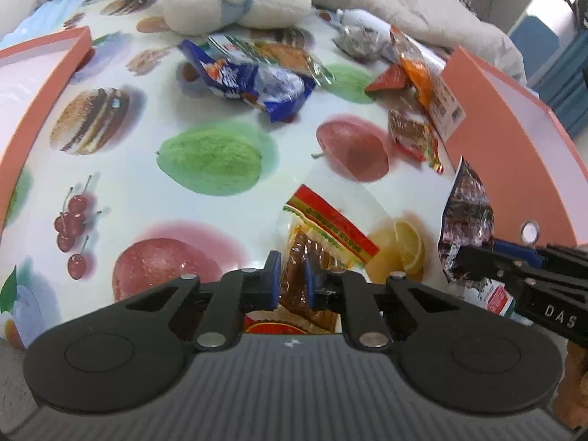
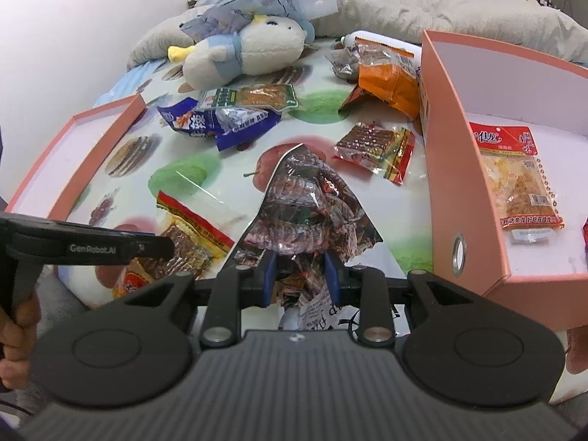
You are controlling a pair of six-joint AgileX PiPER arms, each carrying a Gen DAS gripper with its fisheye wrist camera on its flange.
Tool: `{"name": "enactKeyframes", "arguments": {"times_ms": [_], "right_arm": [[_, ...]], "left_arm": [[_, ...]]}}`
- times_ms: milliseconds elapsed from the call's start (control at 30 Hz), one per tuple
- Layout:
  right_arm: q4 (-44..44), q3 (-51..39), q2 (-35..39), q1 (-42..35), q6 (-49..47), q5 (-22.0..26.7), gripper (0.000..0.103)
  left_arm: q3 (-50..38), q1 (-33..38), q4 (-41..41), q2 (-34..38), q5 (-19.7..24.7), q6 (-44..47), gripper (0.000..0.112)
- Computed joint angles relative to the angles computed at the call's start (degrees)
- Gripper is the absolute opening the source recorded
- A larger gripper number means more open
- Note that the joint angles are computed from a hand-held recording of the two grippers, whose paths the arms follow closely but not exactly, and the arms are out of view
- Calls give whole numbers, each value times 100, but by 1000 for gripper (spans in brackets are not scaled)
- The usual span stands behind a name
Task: Organize snacks
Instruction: 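Close the left gripper on the red-labelled meat strip packet, then lift both held snacks up off the bed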
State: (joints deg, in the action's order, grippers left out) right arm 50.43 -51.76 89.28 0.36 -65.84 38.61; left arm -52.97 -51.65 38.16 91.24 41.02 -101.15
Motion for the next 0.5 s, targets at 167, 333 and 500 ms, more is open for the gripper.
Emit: {"name": "enactKeyframes", "arguments": {"times_ms": [167,333,500], "right_arm": [[-71,-206,-42,-36,130,196,31],[-72,-518,-17,-62,226,363,31],[-221,-625,94,-66,296,374,31]], "left_arm": [[-196,5,137,-94,264,-112,1],[-571,32,256,0,493,73,1],[-460,288,116,103,-142,484,1]]}}
